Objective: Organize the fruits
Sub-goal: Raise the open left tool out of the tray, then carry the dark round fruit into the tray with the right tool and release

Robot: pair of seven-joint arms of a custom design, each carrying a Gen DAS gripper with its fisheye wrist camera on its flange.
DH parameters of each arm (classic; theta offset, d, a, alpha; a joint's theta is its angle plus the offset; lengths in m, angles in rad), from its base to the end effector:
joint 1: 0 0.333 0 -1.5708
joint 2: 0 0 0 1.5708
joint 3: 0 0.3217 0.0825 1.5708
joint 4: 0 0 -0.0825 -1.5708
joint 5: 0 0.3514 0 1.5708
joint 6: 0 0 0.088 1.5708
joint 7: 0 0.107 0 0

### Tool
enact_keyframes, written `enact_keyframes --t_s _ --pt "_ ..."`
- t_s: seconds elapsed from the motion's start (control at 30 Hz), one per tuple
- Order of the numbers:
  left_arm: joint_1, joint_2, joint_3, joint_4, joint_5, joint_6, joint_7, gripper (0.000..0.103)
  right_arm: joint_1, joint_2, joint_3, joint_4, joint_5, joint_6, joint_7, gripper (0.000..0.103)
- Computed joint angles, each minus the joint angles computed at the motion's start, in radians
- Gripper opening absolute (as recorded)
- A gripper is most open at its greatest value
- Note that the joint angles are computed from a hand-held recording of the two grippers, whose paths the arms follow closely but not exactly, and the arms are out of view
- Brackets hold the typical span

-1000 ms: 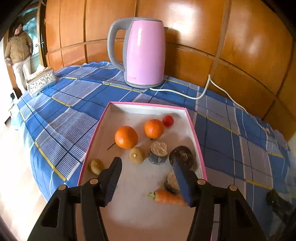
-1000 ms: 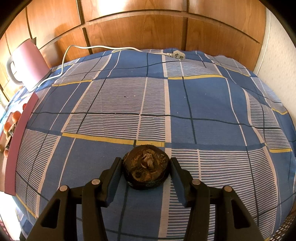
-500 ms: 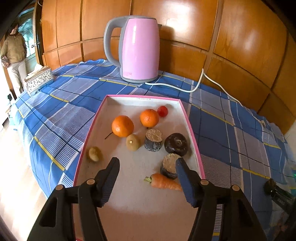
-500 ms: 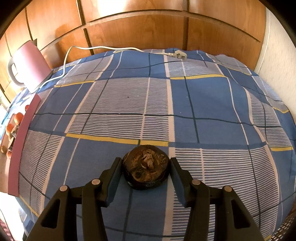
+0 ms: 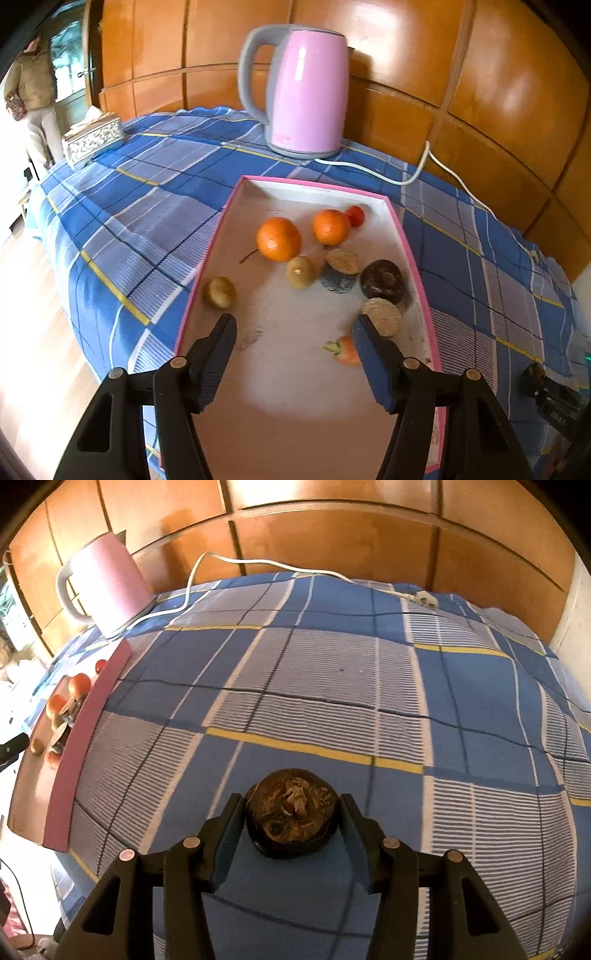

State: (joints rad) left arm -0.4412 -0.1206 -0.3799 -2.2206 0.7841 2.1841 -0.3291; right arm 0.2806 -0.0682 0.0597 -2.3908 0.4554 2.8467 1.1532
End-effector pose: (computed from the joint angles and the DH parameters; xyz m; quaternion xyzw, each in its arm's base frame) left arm 0.3505 -0.3450 0.4630 -0.8382 0.4244 -0.2106 0.2700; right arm 0.4785 0.1450 0.4273 -0.7889 0.5477 -0.1057 0.2578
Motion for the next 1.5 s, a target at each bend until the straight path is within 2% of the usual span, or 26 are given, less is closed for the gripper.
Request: enact_keyframes --t_s 0.1,0.2,0.4,0.57,0.83,1.0,1.13,1.3,1.37,1.43,1.47,1.5 --pt "0.001 -0.028 0.000 -0.028 -0.014 -0.012 -0.019 0.066 0.004 -0.003 0.006 -0.001 -0.017 -0.005 0.007 0.052" --pt "0.004 -0.047 -0.004 -0.048 -0.025 -0.026 -0.033 0.066 0.022 -0.015 0.004 0.007 0.039 -0.017 -0.046 0.052" --pt "0.015 -0.077 -0.008 -0.074 -0.030 -0.029 -0.047 0.066 0.094 -0.049 0.002 0.047 0.253 -0.090 -0.274 0.052" --pt "0.023 -0.098 -0.012 -0.091 -0.036 -0.036 -0.058 0.066 0.148 -0.060 0.025 0.096 0.361 -0.173 -0.432 0.052" --pt "0.033 -0.142 -0.018 -0.126 -0.050 -0.053 -0.074 0.066 0.206 -0.016 0.089 0.160 0.328 -0.253 -0.509 0.052" --pt "0.041 -0.146 -0.016 -0.142 -0.062 -0.034 -0.076 0.066 0.228 0.051 0.118 0.211 0.249 -0.258 -0.479 0.053" --pt "0.044 -0.143 -0.018 -0.145 -0.062 -0.023 -0.077 0.066 0.238 0.104 0.132 0.229 0.127 -0.223 -0.391 0.053" --pt "0.046 -0.139 -0.019 -0.144 -0.064 -0.018 -0.078 0.066 0.224 0.082 0.128 0.214 0.179 -0.229 -0.415 0.054" --pt "0.047 -0.138 -0.019 -0.142 -0.062 -0.017 -0.077 0.066 0.216 0.068 0.121 0.213 0.241 -0.268 -0.464 0.054" --pt "0.046 -0.136 -0.021 -0.139 -0.060 -0.022 -0.078 0.066 0.214 0.046 0.117 0.195 0.255 -0.277 -0.484 0.044" --pt "0.046 -0.134 -0.022 -0.135 -0.058 -0.025 -0.078 0.066 0.212 0.040 0.113 0.192 0.260 -0.293 -0.490 0.032" --pt "0.045 -0.134 -0.022 -0.134 -0.057 -0.026 -0.077 0.066 0.211 0.038 0.111 0.192 0.265 -0.310 -0.494 0.029"
